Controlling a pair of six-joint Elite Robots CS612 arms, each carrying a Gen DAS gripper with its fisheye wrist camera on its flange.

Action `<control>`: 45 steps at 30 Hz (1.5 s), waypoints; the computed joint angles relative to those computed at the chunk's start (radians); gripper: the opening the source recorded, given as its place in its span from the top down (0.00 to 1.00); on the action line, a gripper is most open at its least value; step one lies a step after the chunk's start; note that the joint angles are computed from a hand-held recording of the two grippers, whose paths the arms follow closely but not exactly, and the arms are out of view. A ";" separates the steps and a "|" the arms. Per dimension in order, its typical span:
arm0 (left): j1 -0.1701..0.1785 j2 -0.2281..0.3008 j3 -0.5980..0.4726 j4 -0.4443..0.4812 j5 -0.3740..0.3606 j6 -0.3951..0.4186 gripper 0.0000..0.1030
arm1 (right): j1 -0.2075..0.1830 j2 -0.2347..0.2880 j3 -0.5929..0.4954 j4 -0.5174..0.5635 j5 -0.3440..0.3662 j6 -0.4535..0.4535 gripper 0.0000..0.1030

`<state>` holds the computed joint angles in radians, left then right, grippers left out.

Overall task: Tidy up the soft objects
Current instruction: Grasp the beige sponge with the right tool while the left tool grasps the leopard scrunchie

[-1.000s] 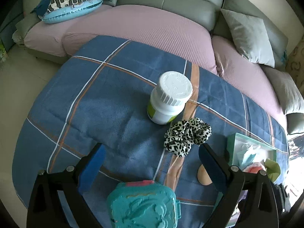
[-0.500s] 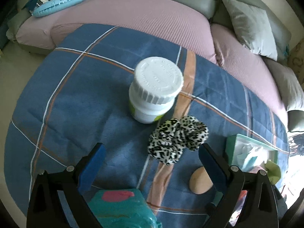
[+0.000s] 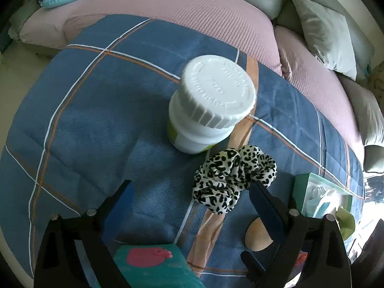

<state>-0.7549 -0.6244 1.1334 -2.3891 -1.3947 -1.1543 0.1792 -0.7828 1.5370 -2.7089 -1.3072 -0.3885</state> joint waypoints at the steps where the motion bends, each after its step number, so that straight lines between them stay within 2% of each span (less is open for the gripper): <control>1: 0.001 -0.001 0.003 -0.003 -0.004 -0.003 0.09 | 0.001 0.002 -0.002 0.001 -0.004 0.001 0.41; 5: 0.002 -0.010 0.022 -0.026 -0.005 -0.019 0.09 | 0.006 0.012 -0.011 0.006 -0.041 0.014 0.48; 12: 0.003 -0.003 0.013 -0.022 -0.017 -0.008 0.10 | 0.012 0.026 -0.024 0.009 -0.063 0.004 0.49; 23: -0.002 0.001 -0.005 -0.013 0.001 0.009 0.10 | -0.001 0.023 -0.021 0.013 -0.017 0.030 0.54; 25: -0.003 0.005 -0.013 -0.007 0.006 0.011 0.12 | -0.005 0.021 -0.019 0.013 -0.005 0.037 0.54; 27: -0.004 0.006 -0.016 0.000 0.010 0.012 0.19 | -0.010 0.016 -0.017 0.008 0.006 0.046 0.54; 35: -0.005 0.024 -0.052 0.033 0.025 0.032 0.20 | -0.025 -0.006 0.001 -0.027 0.043 0.074 0.53; 38: -0.005 0.031 -0.065 0.053 0.017 0.040 0.34 | -0.029 -0.009 0.004 -0.034 0.055 0.079 0.53; 45: -0.005 0.061 -0.120 0.110 0.002 0.081 0.38 | -0.032 -0.016 0.010 -0.037 0.059 0.089 0.53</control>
